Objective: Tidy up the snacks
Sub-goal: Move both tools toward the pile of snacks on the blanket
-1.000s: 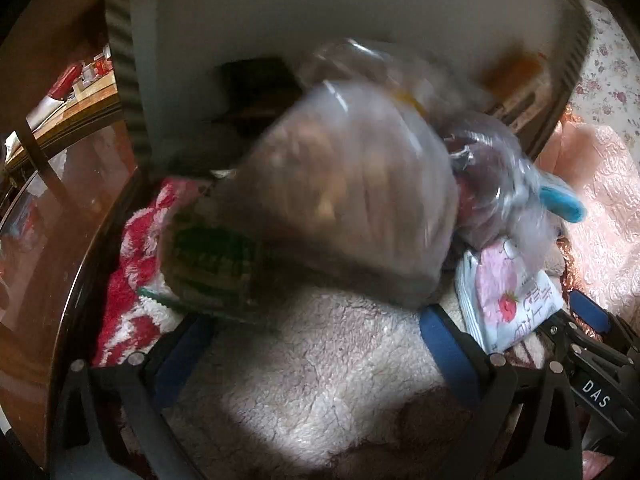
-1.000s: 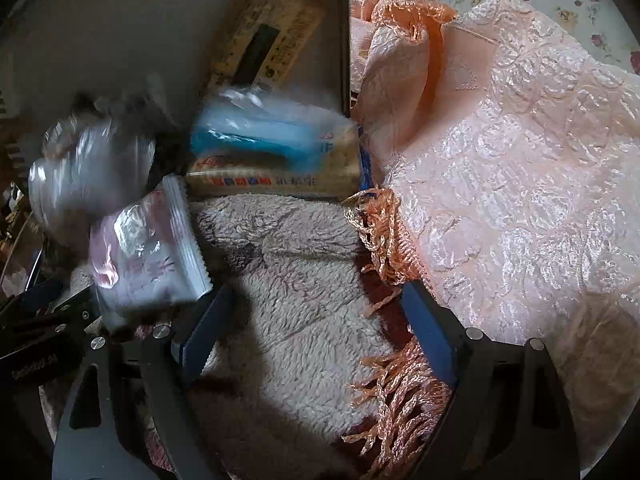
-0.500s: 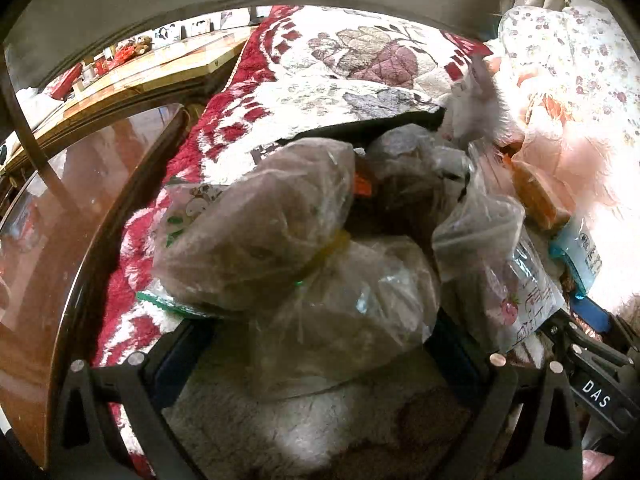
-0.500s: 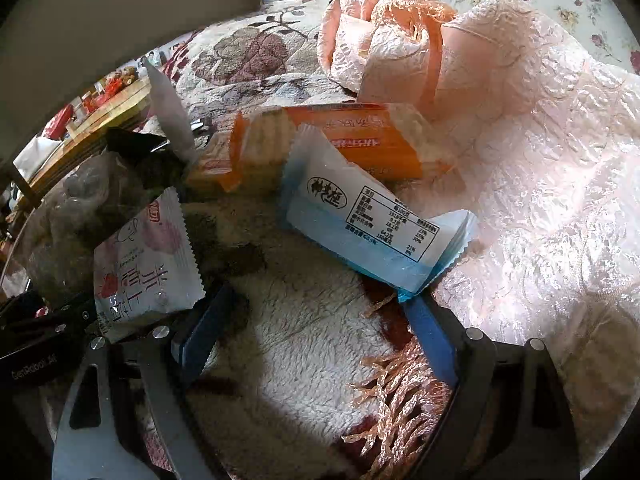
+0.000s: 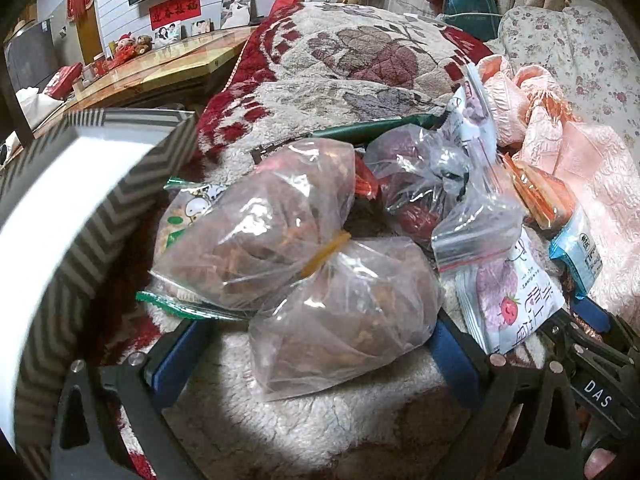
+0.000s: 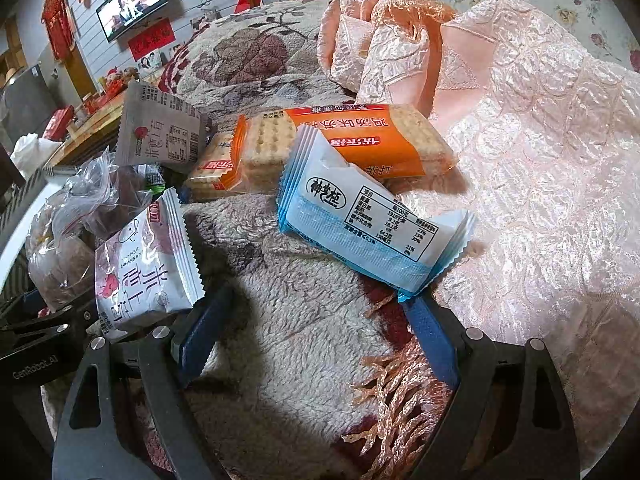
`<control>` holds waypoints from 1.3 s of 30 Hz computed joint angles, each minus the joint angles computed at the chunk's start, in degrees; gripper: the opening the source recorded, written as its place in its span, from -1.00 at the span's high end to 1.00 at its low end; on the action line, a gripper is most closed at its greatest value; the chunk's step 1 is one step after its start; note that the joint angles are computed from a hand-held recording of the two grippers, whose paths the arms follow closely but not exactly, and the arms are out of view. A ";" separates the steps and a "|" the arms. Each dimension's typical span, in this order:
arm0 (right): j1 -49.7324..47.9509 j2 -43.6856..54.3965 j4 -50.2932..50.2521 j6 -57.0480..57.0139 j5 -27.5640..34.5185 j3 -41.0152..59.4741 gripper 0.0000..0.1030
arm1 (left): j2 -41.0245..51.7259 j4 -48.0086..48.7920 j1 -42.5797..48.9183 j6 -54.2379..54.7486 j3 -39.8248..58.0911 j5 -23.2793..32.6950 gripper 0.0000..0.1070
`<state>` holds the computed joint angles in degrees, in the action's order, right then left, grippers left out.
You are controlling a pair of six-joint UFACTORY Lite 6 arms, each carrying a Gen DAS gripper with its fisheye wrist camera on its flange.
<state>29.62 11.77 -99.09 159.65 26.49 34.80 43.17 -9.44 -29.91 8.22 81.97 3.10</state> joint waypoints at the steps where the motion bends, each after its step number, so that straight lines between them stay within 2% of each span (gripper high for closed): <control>1: 0.04 0.09 0.01 0.04 0.02 0.09 -0.70 | 0.00 0.00 0.00 0.00 0.00 0.00 -0.93; 29: -0.12 -0.21 -0.71 0.71 -0.09 -0.35 -0.70 | -0.02 -0.89 0.04 0.89 -0.01 0.03 -0.93; 32: -0.14 -0.25 -0.59 0.57 -0.11 -0.35 -0.70 | -0.04 1.77 0.02 -1.67 -0.05 0.01 -0.93; 36: -0.17 -1.08 0.47 -0.50 -0.73 -0.75 -0.70 | -0.14 -6.98 0.52 7.97 0.50 1.82 -0.93; 38: -0.24 -2.54 4.01 -4.70 -2.26 -0.90 -0.70 | -0.90 -13.69 1.38 16.37 0.92 5.09 -0.93; 39: -0.70 -3.39 6.33 -7.88 -3.81 -0.85 -0.70 | -1.01 -13.83 2.01 17.59 1.80 7.59 -0.93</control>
<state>28.93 8.38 -92.76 151.77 22.68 33.95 42.15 -23.28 -27.91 25.81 83.77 10.69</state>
